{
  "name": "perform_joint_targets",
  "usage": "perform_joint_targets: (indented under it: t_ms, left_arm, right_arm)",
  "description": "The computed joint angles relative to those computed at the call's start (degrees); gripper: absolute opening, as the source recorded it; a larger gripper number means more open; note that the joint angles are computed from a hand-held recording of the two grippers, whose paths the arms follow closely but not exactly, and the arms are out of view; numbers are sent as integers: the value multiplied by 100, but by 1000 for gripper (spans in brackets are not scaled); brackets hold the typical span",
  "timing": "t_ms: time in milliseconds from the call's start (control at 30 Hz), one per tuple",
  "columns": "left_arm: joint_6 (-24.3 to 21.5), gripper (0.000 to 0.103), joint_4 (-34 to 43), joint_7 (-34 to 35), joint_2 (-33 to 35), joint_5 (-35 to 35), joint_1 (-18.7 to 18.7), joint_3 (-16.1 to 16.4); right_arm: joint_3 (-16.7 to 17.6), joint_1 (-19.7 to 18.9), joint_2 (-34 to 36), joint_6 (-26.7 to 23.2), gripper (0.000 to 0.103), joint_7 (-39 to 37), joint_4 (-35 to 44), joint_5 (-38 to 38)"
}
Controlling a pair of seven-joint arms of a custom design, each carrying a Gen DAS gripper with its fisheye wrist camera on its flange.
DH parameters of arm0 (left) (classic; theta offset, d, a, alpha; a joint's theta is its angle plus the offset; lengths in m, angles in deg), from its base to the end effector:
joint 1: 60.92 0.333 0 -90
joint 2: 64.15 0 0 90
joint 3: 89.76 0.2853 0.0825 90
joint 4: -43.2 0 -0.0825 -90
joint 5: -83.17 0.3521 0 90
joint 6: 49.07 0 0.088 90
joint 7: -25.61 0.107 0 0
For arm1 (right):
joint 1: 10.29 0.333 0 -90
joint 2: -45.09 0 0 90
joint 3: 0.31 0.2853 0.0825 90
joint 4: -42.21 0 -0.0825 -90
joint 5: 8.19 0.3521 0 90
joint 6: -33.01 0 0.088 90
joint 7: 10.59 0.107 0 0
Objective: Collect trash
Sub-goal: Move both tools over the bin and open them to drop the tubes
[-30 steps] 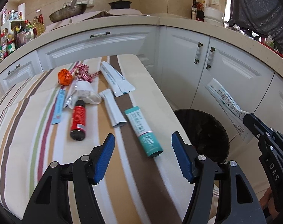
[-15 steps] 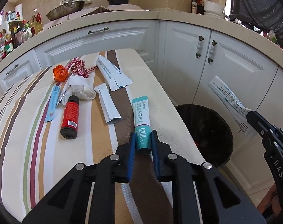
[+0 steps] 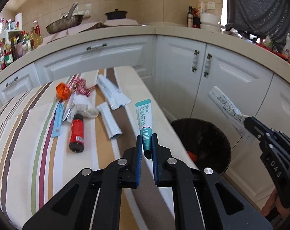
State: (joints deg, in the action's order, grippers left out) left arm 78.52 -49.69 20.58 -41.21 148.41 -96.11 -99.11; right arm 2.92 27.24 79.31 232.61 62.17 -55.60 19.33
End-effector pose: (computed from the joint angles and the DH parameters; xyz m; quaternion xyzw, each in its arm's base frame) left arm 0.4962 -0.4296 0.4151 -0.7107 0.5463 -0.2673 0.3536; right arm 0.5472 0.3887 0.3773 -0.7067 0.4555 -0.2371 0.4867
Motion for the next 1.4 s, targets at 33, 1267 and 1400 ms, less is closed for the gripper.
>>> perform_joint_targets:
  t_ms: [33, 1267, 1400]
  left_arm:
    - [42, 10, 33, 11, 19, 35, -1, 5]
    - [31, 53, 4399, 2346, 2983, -2059, -674, 1114]
    - [282, 60, 3973, 2104, 2727, -1975, -657, 1135]
  right_arm:
    - [-69, 53, -15, 1, 6, -12, -12, 48]
    - [-1502, 431, 991, -919, 38, 1077, 1263, 226]
    - [-1606, 519, 912, -854, 40, 1293, 1137, 26]
